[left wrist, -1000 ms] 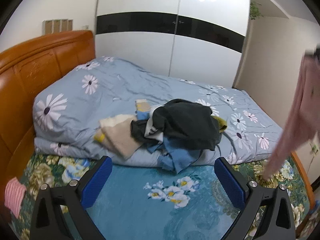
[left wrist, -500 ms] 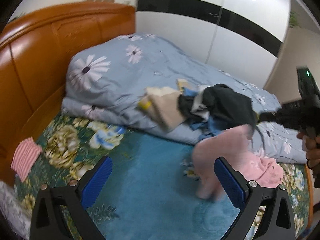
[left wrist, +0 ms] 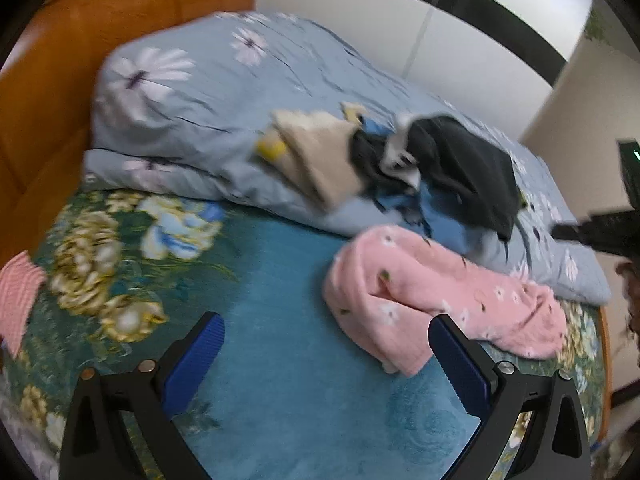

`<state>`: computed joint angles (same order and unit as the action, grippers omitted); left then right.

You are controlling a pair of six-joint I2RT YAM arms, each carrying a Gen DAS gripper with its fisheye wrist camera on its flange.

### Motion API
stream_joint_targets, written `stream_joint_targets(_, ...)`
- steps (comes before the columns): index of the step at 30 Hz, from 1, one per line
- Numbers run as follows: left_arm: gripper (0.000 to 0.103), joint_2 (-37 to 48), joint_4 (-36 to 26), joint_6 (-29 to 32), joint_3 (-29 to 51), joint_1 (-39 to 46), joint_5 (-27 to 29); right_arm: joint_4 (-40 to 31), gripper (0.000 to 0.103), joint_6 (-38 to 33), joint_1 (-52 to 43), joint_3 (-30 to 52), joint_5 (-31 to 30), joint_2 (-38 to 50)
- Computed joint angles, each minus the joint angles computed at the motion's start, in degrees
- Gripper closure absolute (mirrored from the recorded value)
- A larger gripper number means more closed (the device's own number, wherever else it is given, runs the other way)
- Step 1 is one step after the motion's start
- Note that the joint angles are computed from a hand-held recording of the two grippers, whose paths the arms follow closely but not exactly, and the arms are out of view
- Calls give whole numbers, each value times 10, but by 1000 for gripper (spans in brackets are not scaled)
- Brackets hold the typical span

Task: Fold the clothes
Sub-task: 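Lower the pink garment onto the teal sheet and open the right gripper, then grasp the pink garment's edge with the left gripper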

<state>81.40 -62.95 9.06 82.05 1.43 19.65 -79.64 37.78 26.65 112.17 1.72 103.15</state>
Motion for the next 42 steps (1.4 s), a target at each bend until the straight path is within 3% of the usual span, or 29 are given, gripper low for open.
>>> stream_joint_targets(7, 0, 106, 94, -71, -26, -124, -46, 30, 100, 34, -71, -307, 2, -205)
stream_joint_targets(12, 0, 193, 157, -104, -1, -172, -89, 34, 100, 44, -94, -417, -7, -289)
stream_joint_targets(16, 3, 273, 166, -107, 55, -189, -101, 52, 100, 52, -102, -479, -23, -329)
stream_joint_targets(22, 34, 366, 147, -89, 141, -200, -103, 94, 100, 55, -115, -543, -49, -362)
stream_joint_targets(24, 56, 391, 129, -89, 172, -194, -90, 104, 100, 54, -117, -550, -53, -366)
stream_joint_targets(27, 74, 420, 102, -84, 210, -186, -72, 116, 100, 56, -118, -561, -56, -374)
stream_joint_targets(35, 98, 394, 87, -67, 195, -192, -77, 141, 100, 69, -136, -599, -71, -410)
stream_joint_targets(42, 99, 346, 77, -56, 166, -205, -92, 132, 100, 80, -135, -608, -70, -444)
